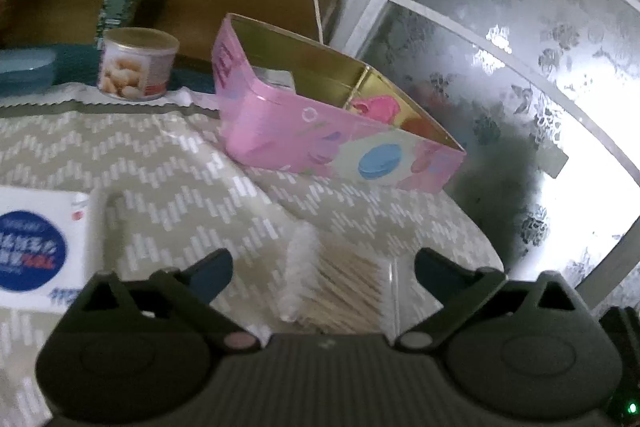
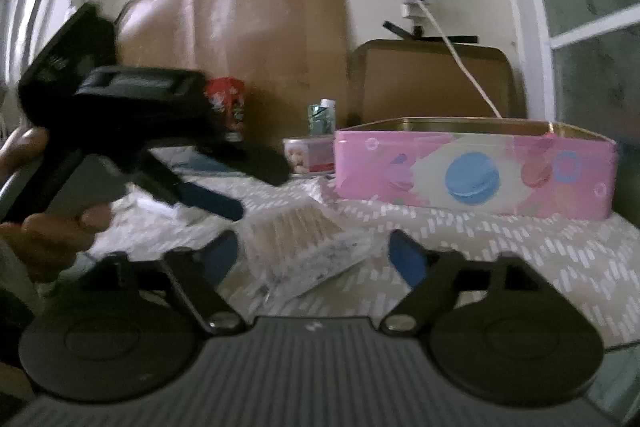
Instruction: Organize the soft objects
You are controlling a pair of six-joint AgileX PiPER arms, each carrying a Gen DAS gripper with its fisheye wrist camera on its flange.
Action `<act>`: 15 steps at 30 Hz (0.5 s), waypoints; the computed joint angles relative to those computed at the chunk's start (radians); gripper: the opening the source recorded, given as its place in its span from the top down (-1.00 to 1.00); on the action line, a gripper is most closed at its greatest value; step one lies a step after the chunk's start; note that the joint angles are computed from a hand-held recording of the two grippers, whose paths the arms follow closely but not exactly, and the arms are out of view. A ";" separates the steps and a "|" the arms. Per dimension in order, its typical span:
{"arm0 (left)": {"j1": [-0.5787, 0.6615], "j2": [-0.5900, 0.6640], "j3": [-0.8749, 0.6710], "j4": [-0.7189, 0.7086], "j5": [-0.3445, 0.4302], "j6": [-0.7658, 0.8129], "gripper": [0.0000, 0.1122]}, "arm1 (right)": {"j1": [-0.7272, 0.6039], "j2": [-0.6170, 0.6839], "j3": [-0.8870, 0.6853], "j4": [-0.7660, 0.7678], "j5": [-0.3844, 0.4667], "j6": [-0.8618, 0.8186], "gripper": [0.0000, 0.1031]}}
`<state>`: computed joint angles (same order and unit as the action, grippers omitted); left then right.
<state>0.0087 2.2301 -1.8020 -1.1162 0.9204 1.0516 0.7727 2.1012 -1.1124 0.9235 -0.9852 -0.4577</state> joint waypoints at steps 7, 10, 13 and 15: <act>-0.017 0.036 -0.048 0.031 0.029 -0.041 -0.80 | 0.004 -0.015 0.014 0.037 0.012 0.001 -0.80; -0.015 0.030 -0.037 0.019 0.034 -0.025 -0.80 | -0.014 -0.015 0.008 0.028 0.028 0.026 -0.80; -0.006 0.027 -0.036 0.003 0.035 -0.025 -0.80 | -0.018 -0.017 0.008 0.011 0.027 0.032 -0.80; -0.003 0.032 -0.046 0.001 0.037 -0.037 -0.80 | -0.017 -0.017 0.010 0.005 0.023 0.033 -0.80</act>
<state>0.0053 2.2624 -1.8480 -1.1150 0.9578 1.0145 0.7555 2.0843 -1.1026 0.9282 -0.9622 -0.4252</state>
